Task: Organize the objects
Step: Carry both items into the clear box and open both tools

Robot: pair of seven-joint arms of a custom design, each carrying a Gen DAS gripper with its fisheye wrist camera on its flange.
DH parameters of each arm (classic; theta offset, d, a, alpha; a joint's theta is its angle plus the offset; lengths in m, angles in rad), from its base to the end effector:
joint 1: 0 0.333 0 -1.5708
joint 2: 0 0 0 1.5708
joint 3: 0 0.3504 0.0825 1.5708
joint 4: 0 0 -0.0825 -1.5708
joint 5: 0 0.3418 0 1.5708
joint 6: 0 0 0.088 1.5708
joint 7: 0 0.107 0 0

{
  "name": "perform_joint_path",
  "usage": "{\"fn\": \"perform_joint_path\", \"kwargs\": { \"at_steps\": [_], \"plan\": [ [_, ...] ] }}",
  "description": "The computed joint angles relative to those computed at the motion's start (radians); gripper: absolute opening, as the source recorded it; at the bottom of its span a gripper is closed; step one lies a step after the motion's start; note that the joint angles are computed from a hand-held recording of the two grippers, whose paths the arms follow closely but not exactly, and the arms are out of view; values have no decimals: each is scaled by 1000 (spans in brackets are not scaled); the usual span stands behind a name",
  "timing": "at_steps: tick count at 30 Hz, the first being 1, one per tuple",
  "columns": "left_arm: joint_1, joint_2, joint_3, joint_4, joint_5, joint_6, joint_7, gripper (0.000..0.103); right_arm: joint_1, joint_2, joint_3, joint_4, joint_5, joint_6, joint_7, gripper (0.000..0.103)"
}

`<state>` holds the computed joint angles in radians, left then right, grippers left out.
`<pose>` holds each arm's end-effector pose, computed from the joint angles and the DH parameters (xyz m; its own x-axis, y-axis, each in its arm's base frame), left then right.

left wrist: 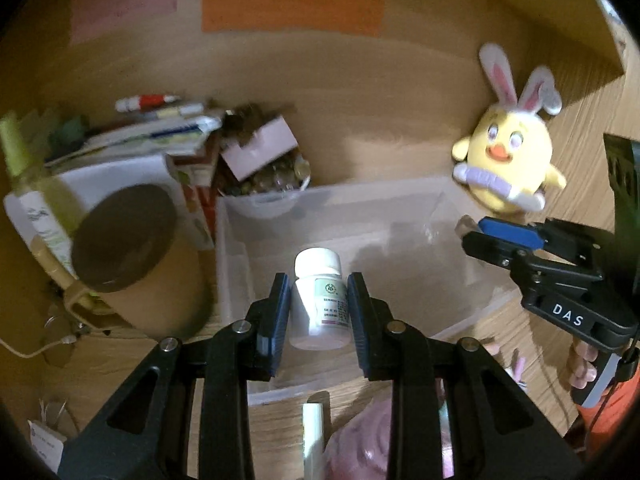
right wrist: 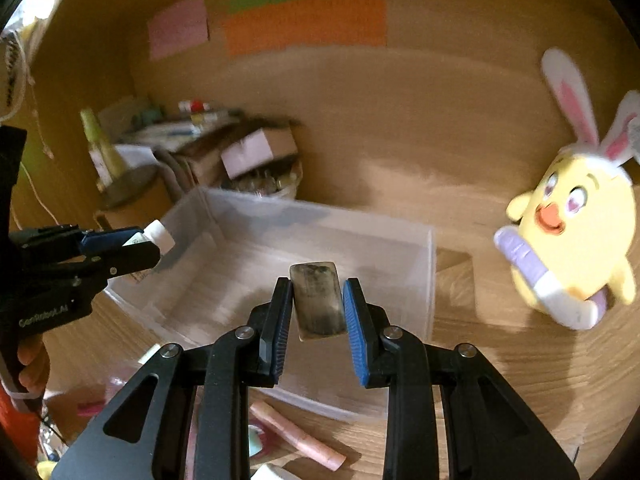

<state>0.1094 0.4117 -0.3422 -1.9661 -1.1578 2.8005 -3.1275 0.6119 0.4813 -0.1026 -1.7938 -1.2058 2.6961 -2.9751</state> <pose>0.6116 -0.0800 0.3574 -0.6772 -0.7319 0.0755 -0.5609 0.4471 -0.6967 0.5555 0.3566 0.3688 -0.1602 -0.9858 -0.0496 -0.6666 0.1451 -0.7312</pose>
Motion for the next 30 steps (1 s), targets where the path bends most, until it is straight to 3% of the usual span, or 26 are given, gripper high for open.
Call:
{"fn": "perform_joint_path", "kwargs": {
  "at_steps": [8, 16, 18, 20, 21, 24, 28, 30],
  "plan": [
    [-61, 68, 34, 32, 283, 6, -217, 29, -37, 68, 23, 49, 223, 25, -255, 24],
    [3, 72, -34, 16, 382, 11, -297, 30, 8, 100, -34, 67, 341, 47, -347, 24],
    [29, 60, -56, 4, 374, 7, -291, 35, 25, 101, -51, 69, 346, 48, -348, 24],
    [52, 45, -79, -13, 344, 17, -271, 54, 44, 93, -69, 62, 339, 48, -339, 28],
    [73, 32, -102, -29, 302, 35, -236, 58, 51, 89, -76, 60, 333, 47, -332, 30],
    [126, -7, -154, -64, 160, 66, -100, 73, 95, 56, -112, 33, 259, 39, -254, 45],
    [158, -63, -166, -102, -4, 60, 49, 98, 148, -18, -138, -37, 88, 15, -76, 63],
    [164, -90, -158, -126, -71, 50, 104, 100, 165, -53, -135, -70, 17, -13, -3, 69]
  ]
}}
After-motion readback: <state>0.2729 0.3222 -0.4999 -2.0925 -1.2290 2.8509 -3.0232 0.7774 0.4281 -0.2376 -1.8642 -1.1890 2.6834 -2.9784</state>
